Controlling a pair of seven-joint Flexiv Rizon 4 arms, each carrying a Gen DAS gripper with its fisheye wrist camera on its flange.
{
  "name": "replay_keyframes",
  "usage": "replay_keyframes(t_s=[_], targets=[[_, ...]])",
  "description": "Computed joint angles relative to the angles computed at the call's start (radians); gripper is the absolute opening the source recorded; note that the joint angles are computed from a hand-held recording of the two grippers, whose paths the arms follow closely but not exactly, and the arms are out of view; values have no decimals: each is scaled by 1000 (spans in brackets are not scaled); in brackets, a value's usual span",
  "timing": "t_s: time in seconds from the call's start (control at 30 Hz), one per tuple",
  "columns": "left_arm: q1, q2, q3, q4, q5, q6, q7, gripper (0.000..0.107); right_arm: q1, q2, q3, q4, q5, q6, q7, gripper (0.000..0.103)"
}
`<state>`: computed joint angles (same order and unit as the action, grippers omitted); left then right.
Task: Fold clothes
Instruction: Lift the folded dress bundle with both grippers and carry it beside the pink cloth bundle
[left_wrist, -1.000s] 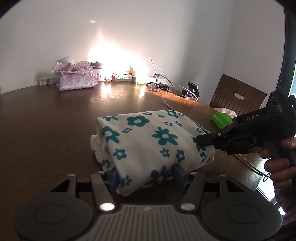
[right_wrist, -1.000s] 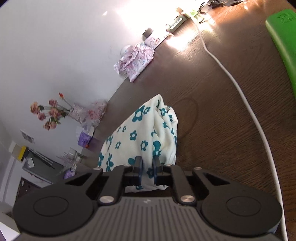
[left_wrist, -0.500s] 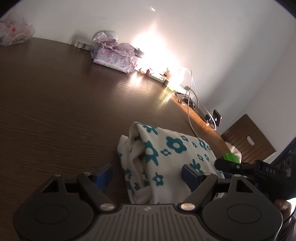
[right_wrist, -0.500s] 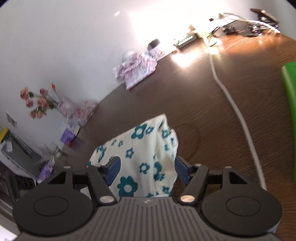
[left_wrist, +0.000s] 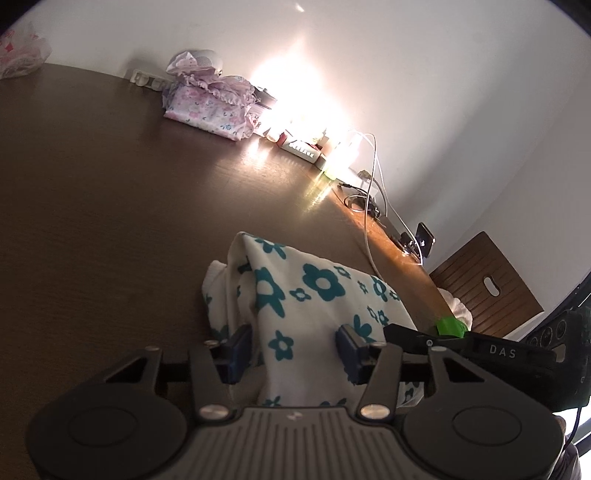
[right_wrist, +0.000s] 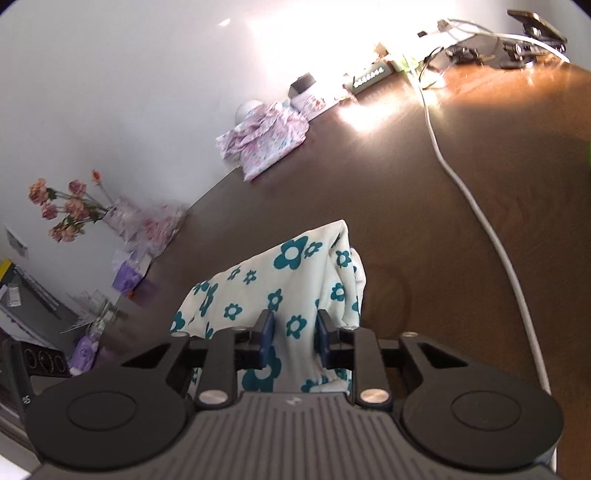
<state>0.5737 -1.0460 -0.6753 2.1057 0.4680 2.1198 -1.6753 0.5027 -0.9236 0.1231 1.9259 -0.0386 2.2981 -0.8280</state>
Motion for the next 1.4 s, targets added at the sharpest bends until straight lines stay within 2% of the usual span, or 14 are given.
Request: replay_keyframes(t_s=[0.07,0.17,0.23,0.27,0.3,0.33,0.57,0.63,0.7,0.87,1.13,1.23,1.33,1.4], targets=[[-26,-10,13,-40,-10,8,7,49,-2,-14,-11,-43,4,-29,10,25],[-57,26,54,-50,-49,22,-10,58,-9,-1,-20,-55,-8,-57,7,34],[-59,59,81,-31,-58,38,-32,69,-9,16,-28,-50,-14,-69,-5,54],[-64,73,100,-23,-62,49,-41,72,14,29,-52,-40,6,-73,-28,71],[-62,81,110,-20,-61,48,-52,77,29,36,-66,-35,20,-83,-44,80],[-44,79,99,-22,-50,23,-64,77,26,36,-65,-38,18,-97,-50,80],[57,-13,-35,-46,-34,-96,-23,76,-75,-13,35,-84,-89,-125,8,77],[73,-38,-64,-52,-47,-108,-3,70,-98,-29,53,-96,-116,-117,32,67],[88,-62,-95,-62,-59,-136,23,62,-117,-45,65,-109,-136,-109,61,49],[105,-106,-166,-106,-128,-217,92,47,-154,-80,80,-160,-189,-118,142,36],[18,-120,-180,-266,-310,-319,181,42,-25,-85,-78,-318,-65,-284,159,31],[-52,-130,-155,-371,-369,-350,224,42,69,-104,-197,-420,8,-402,182,30],[-134,-147,-117,-500,-442,-391,262,42,91,-160,-271,-558,2,-506,208,27],[-197,-159,-84,-593,-509,-414,268,42,61,-208,-270,-660,-30,-562,227,27]])
